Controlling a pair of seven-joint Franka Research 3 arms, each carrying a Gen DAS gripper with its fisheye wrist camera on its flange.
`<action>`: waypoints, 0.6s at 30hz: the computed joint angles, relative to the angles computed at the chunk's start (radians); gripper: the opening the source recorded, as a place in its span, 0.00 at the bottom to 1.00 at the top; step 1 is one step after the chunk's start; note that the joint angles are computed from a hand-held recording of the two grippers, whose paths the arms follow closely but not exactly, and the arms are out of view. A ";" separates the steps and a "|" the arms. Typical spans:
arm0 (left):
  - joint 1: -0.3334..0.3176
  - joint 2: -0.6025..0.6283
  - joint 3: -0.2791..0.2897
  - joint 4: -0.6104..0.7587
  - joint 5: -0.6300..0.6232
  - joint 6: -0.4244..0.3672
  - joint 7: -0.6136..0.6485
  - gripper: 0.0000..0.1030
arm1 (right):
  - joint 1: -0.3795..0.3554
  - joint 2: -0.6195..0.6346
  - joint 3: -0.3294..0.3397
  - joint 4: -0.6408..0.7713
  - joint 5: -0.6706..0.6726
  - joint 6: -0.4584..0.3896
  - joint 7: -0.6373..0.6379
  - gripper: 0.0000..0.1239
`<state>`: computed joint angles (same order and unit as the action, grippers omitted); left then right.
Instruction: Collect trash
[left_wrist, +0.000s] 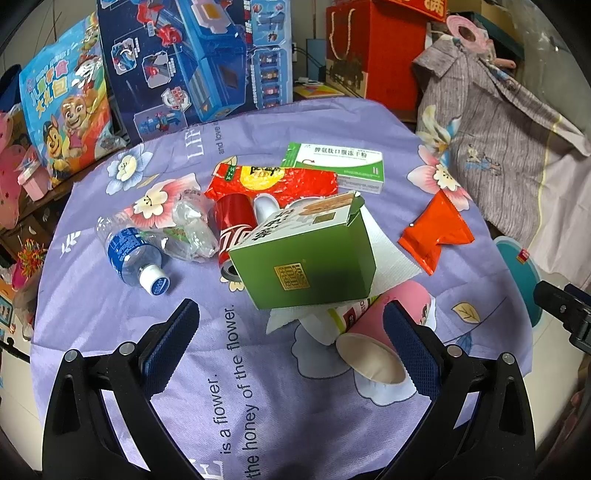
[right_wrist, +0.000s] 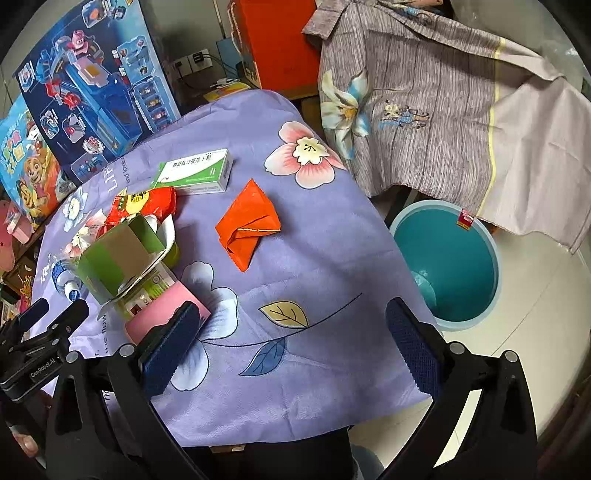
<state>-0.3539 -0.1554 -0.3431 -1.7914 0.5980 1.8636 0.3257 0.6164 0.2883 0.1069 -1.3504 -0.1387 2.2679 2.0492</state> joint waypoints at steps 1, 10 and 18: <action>0.000 0.000 0.000 0.000 0.000 -0.001 -0.001 0.97 | 0.000 0.000 0.000 -0.002 0.001 0.002 0.000 0.78; -0.004 0.009 0.001 -0.002 -0.005 -0.001 -0.004 0.97 | -0.006 0.008 0.002 -0.006 0.022 0.000 -0.005 0.78; -0.003 0.087 0.008 0.095 0.029 -0.038 0.027 0.97 | -0.009 0.032 0.001 0.009 0.045 0.002 -0.015 0.78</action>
